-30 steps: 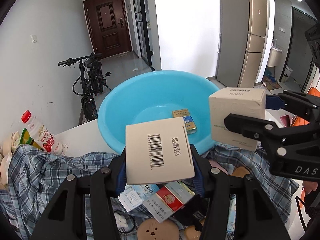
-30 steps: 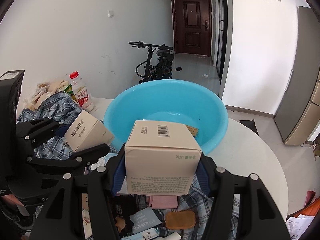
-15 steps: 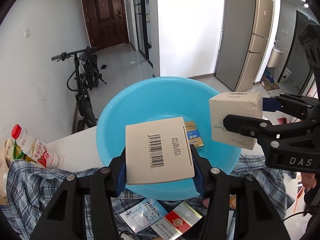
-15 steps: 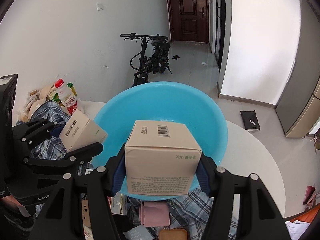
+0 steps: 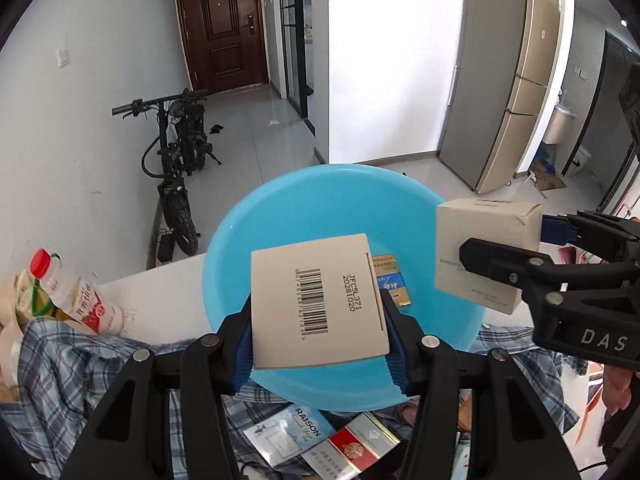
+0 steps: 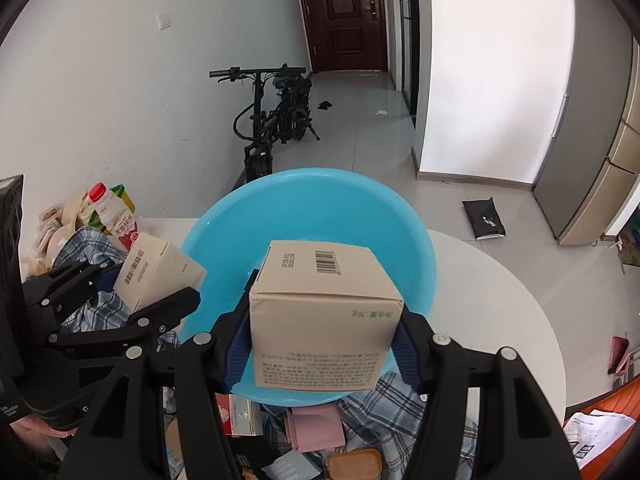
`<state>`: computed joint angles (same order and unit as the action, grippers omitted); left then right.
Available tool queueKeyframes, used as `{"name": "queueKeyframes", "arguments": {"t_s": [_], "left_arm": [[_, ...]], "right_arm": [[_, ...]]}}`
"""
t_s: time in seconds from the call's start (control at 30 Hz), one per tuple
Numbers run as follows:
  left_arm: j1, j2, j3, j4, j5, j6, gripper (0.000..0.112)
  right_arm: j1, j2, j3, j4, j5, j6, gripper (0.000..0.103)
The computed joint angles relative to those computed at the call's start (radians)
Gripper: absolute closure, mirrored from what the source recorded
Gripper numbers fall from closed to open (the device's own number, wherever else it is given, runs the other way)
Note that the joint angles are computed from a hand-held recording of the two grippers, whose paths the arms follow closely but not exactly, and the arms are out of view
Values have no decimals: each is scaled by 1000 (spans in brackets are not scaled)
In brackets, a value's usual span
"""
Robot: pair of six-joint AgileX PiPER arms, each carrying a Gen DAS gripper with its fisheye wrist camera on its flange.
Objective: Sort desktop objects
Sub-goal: 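Lift both cream boxes and carry them toward the basin, then lower the cream box into the basin and open the left tool while the right tool lowers its box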
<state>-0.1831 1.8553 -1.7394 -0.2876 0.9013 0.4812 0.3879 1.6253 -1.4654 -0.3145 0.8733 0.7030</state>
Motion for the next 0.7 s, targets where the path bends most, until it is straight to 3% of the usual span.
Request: {"name": "queueKeyframes", "arguments": {"t_s": [0.13,0.47,0.7], "left_arm": [[-1,89,-111,34,58,-61,56],[-31,304,-354,146,130,-158,56],[-54,507,-671,162,289,-196,56]], "right_arm": [[-43,40,-24,56,-30,-38,44],[-127,210,-178,174,-3,-198,44],[-168,295,-269,189,38,-223,44]]}}
